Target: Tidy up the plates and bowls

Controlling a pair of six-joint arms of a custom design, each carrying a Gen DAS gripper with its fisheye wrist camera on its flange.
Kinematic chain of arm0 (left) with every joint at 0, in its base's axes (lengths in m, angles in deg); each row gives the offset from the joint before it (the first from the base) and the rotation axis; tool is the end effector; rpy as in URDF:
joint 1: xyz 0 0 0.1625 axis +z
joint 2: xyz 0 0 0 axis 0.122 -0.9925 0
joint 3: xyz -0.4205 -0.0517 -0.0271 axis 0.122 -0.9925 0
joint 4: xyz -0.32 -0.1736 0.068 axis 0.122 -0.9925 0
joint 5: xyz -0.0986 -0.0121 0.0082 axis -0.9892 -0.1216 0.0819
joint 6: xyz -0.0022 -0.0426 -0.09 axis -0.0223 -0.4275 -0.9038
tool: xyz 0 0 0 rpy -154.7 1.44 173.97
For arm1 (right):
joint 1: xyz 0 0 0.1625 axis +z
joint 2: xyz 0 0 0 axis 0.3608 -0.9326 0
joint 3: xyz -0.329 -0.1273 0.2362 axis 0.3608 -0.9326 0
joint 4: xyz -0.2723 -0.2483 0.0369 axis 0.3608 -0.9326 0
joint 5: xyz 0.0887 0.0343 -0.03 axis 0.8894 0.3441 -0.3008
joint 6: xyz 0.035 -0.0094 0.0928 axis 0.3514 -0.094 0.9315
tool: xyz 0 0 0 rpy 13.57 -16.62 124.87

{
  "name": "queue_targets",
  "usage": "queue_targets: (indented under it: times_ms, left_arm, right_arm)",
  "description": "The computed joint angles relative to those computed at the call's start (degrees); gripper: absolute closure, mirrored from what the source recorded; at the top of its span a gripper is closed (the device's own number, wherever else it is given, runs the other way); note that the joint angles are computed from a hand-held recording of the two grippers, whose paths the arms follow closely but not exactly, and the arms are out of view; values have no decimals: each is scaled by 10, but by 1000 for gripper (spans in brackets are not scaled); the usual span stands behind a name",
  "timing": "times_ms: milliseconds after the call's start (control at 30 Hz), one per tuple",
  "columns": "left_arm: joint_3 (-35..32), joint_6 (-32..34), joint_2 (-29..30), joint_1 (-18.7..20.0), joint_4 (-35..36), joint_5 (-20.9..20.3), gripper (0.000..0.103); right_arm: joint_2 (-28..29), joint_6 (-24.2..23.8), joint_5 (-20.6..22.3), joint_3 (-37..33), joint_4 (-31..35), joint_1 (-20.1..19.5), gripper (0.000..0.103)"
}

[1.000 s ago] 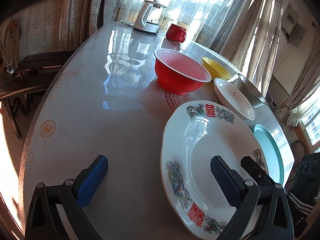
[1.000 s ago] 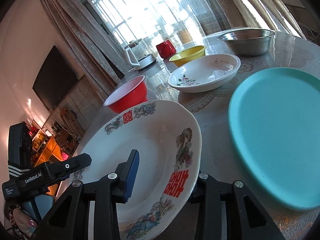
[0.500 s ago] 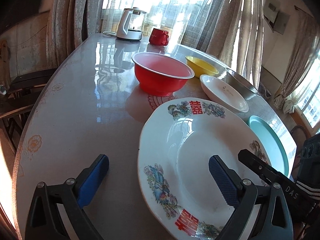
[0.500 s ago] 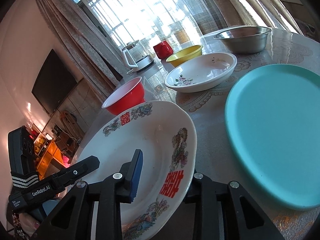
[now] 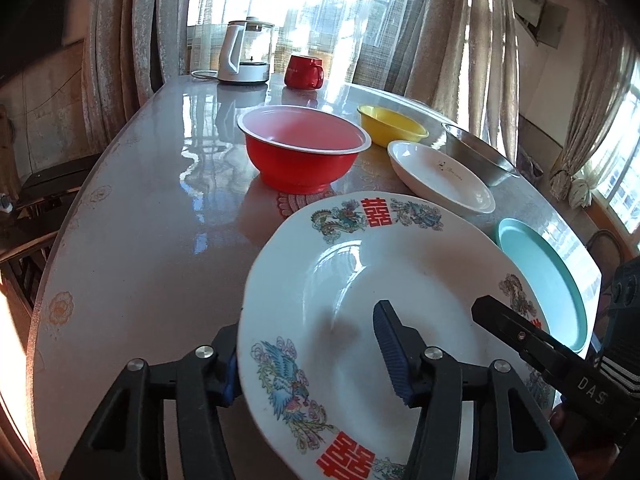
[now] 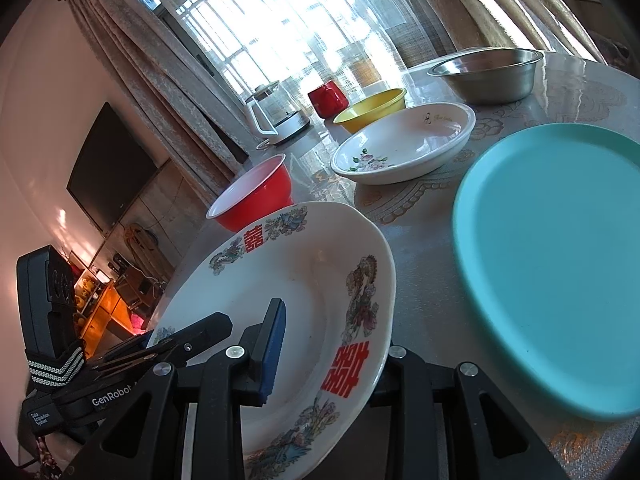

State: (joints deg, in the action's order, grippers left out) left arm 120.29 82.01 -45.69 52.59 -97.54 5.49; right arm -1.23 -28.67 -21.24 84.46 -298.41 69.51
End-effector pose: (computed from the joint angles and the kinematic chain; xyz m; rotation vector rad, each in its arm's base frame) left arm -0.1447 -0.6096 0.1084 0.6603 2.5389 -0.7776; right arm 0.1245 -0.5621 0.0890 0.1677 -2.6241 1.2774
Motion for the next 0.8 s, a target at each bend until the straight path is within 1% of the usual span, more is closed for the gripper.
queue_targets:
  times_ms: [67, 167, 233, 300, 367, 467, 567, 700, 800]
  left_arm:
    - [-2, -9, -1, 3, -1, 3, 65]
    - [1, -11, 0, 3, -7, 2, 65]
    - [4, -14, -2, 5, -12, -2, 67]
    - [9, -18, -6, 9, -17, -16, 71]
    - [13, -19, -10, 12, -17, -30, 72]
    - [18, -14, -14, 12, -17, -38, 73]
    - [34, 8, -16, 6, -35, -35, 73]
    - [69, 81, -6, -17, -105, -16, 73]
    - [76, 102, -3, -24, -117, -19, 72]
  right_arm:
    - [1, -2, -5, -2, -1, 2, 71]
    - [5, -10, -18, -5, -3, 7, 71]
    - [6, -8, -18, -4, -8, 6, 72]
    - [6, -5, -18, -2, -9, 5, 75]
    - [6, -6, -21, 0, -15, 6, 75]
    - [9, -15, -32, 3, -27, 9, 76]
    - [11, -18, -39, 12, -47, 10, 79]
    - [-2, -6, -50, 28, -50, 10, 79]
    - [-11, 0, -57, 45, -60, 8, 79]
